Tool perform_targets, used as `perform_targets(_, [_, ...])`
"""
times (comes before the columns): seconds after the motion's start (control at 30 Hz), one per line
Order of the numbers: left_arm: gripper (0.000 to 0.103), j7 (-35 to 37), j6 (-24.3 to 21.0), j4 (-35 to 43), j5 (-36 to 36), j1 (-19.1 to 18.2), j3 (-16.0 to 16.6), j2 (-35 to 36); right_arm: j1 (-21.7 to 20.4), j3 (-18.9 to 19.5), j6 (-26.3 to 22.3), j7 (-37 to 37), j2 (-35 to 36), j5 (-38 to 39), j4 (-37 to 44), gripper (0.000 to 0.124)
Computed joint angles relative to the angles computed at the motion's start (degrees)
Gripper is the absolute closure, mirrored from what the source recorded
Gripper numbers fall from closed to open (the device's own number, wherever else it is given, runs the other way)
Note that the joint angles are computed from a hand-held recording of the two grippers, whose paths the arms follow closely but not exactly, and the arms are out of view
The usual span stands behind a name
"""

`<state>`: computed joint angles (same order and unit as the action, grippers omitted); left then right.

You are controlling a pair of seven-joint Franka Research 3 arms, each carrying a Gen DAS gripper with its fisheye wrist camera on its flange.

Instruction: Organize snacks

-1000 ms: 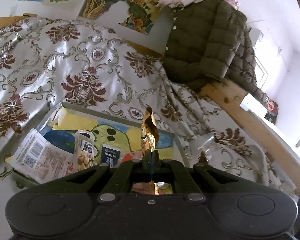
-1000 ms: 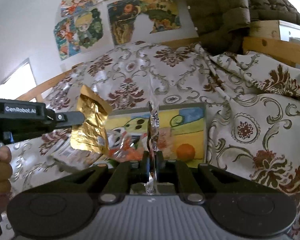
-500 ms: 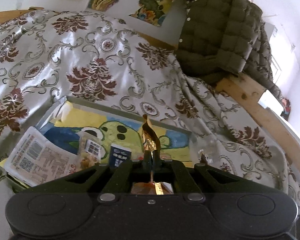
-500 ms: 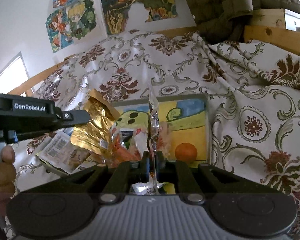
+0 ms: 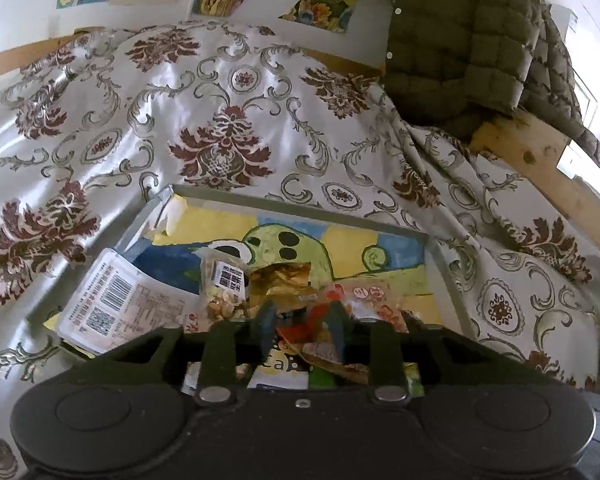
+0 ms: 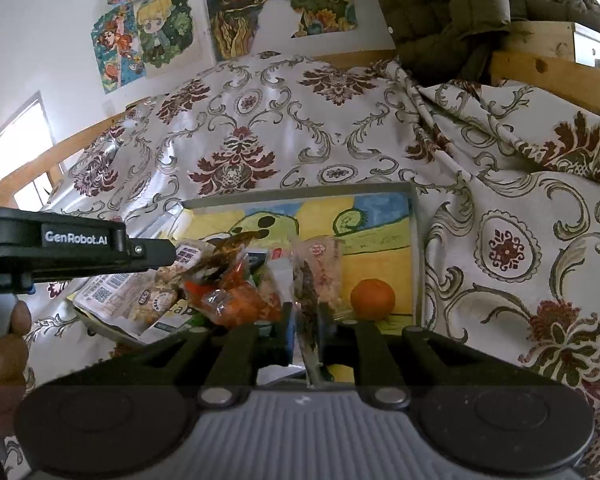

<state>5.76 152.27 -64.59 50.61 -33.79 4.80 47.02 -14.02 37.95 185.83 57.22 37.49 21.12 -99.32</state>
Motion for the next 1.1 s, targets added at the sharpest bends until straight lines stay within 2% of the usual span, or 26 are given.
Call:
perform_targets(0.07, [0.059, -1.0, 0.1, -1.3, 0.9, -0.6, 0.6, -0.9, -0.8, 1.0, 0.8, 0.0, 0.1, -0.1, -0.3, 0.11])
perform_targets(0.13, [0.045, -2.5, 0.0, -2.6, 2.5, -1.3, 1.4, -2.0, -1.8, 2.1, 1.8, 0.3, 0.1, -0.7, -0.8, 0.103])
perform_targets(0.2, [0.036, -4.7, 0.1, -4.5, 4.9, -2.0, 2.1, -3.5, -3.2, 3.4, 3.2, 1.2, 0.2, -1.7, -1.6, 0.089])
perform_targets(0.23, [0.032, -5.6, -0.1, -5.2, 6.1, -2.3, 2.3, -4.1, -3.8, 4.1, 4.0, 2.0, 0.2, -2.3, -2.0, 0.087])
perform_targets(0.33, [0.023, -8.0, -0.9, -7.5, 10.0, -2.9, 2.4, -6.2, -6.0, 6.2, 5.8, 4.1, 0.5, -4.5, -3.0, 0.084])
perform_targets(0.53, [0.006, -11.7, -4.4, -10.6, 16.4, -2.9, 0.7, -9.6, -10.8, 10.7, 10.1, 8.4, 1.0, -9.8, -5.9, 0.069])
perform_targets(0.63, [0.002, -14.2, -6.2, -12.1, 19.7, -3.0, -0.1, -11.1, -12.3, 11.8, 12.5, 10.8, 0.8, -12.2, -7.4, 0.064])
perform_targets(0.83, [0.001, -16.6, -10.8, -15.6, 25.0, -3.2, -2.5, -14.0, -15.8, 13.9, 17.6, 15.4, -0.3, -18.1, -11.6, 0.044])
perform_targets(0.9, [0.001, -18.5, -12.4, -17.6, 27.1, -3.4, -3.2, -15.3, -15.8, 13.3, 19.4, 16.6, -1.5, -19.5, -13.0, 0.035])
perform_targets(1.1, [0.001, -26.2, -20.2, -24.1, 32.4, -4.1, -6.2, -19.5, -14.5, 10.6, 25.3, 19.9, -5.3, -23.0, -17.5, 0.024])
